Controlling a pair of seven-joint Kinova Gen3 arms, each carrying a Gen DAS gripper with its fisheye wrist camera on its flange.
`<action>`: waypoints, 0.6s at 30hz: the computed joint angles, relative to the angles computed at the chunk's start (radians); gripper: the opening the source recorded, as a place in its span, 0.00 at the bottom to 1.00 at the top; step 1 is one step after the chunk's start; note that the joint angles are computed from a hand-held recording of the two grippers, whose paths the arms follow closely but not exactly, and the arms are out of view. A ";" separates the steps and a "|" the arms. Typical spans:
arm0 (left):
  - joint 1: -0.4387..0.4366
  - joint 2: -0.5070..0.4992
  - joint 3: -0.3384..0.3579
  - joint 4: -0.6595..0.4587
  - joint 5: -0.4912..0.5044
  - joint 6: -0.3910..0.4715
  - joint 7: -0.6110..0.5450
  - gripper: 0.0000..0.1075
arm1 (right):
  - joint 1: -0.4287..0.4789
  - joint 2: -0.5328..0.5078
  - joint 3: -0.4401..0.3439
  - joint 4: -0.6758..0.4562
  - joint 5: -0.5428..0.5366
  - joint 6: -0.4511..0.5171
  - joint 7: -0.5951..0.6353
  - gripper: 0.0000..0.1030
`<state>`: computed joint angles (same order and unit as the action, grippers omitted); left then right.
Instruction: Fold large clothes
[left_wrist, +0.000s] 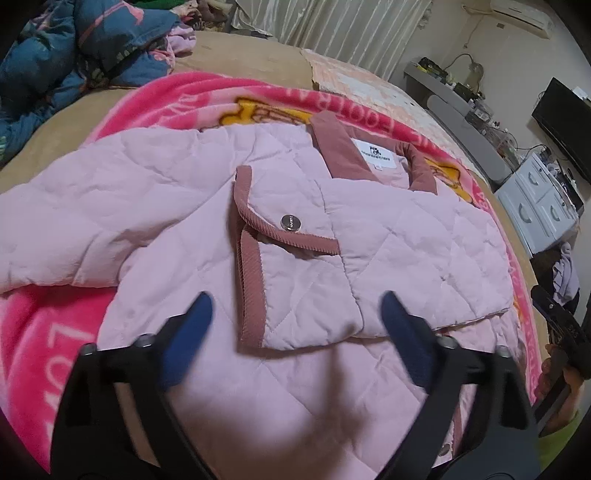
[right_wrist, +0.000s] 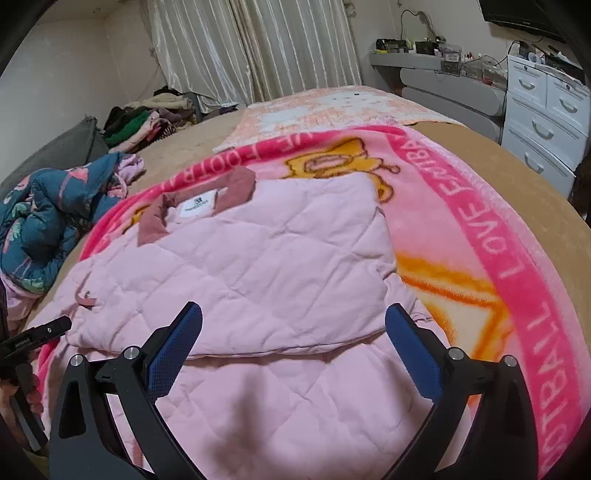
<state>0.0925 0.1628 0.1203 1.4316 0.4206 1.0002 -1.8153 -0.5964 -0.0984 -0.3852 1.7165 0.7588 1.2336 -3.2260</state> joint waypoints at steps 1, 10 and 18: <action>0.000 -0.005 -0.001 0.000 0.000 0.001 0.002 0.86 | -0.002 -0.001 -0.002 -0.002 0.001 0.002 0.000 0.96; 0.011 -0.062 -0.005 0.001 -0.010 0.005 -0.005 0.87 | -0.040 0.018 -0.022 -0.044 0.042 0.061 -0.012 0.96; 0.005 -0.099 -0.022 0.007 0.001 0.017 -0.013 0.87 | -0.105 0.036 -0.045 -0.074 0.084 0.123 -0.056 0.96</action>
<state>0.0973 0.0637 0.0986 1.4386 0.4218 1.0176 -1.8287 -0.7019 -0.0624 -0.4301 1.6424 0.8426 1.3565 -3.2819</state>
